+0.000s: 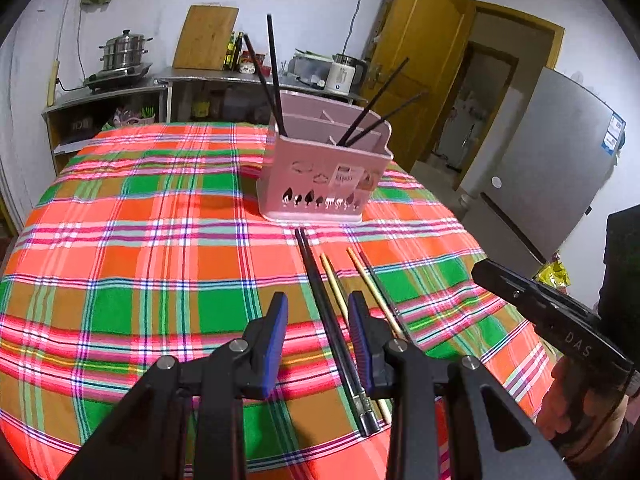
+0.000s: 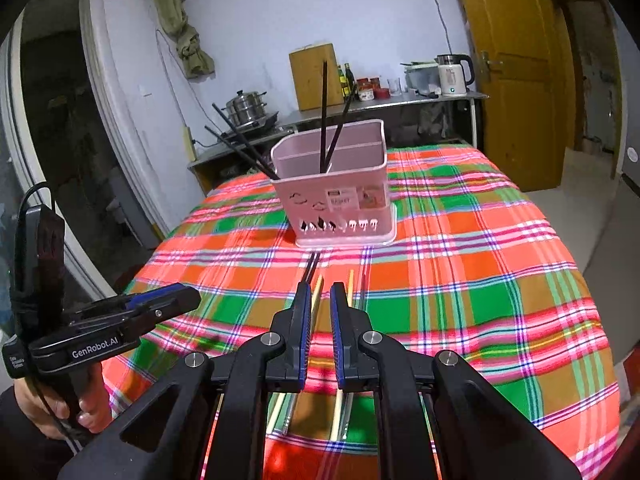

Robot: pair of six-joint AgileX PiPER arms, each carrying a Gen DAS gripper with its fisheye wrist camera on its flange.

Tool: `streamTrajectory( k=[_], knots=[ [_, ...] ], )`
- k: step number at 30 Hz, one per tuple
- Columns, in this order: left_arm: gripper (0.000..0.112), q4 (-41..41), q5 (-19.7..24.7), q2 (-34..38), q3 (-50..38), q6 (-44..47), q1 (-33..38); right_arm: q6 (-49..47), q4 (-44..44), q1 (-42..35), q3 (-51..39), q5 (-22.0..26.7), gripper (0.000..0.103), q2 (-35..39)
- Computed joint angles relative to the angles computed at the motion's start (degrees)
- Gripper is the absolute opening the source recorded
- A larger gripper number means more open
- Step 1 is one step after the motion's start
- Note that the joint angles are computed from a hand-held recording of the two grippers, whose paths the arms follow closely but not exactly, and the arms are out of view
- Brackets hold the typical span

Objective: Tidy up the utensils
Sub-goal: 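Withdraw both tools and move toward the remaining gold and wooden chopsticks, then close the left tool on a black chopstick while the right tool grasps another black chopstick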

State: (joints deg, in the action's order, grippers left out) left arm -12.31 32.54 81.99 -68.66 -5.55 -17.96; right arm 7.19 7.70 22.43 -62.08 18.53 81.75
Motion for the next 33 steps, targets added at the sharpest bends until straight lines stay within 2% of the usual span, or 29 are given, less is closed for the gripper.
streamTrajectory(
  k=[9,17,24,29,33],
  knots=[
    [0.032,-2.2,-0.3,5.5,-1.6,1.2,0.2,-4.0,4.2,-0.7,0.1,0.0,0.010,2.7],
    [0.032,-2.3,0.4,14.1,-7.4,0.4,-0.1,-7.9,7.9,-1.7,-0.5,0.3,0.010,4.8],
    [0.030,1.1,1.7,19.4,-12.0,-3.4,-1.0,-11.2,11.3,-3.3,-0.5,0.3,0.010,5.8],
    [0.027,6.4,2.0,20.1,-13.1,-7.4,-2.3,-13.3,13.7,-4.2,-0.3,0.2,0.010,6.2],
    [0.021,8.7,2.7,19.9,-13.1,-8.9,-2.5,-14.2,14.7,-4.2,-0.2,0.0,0.010,6.2]
  ],
)
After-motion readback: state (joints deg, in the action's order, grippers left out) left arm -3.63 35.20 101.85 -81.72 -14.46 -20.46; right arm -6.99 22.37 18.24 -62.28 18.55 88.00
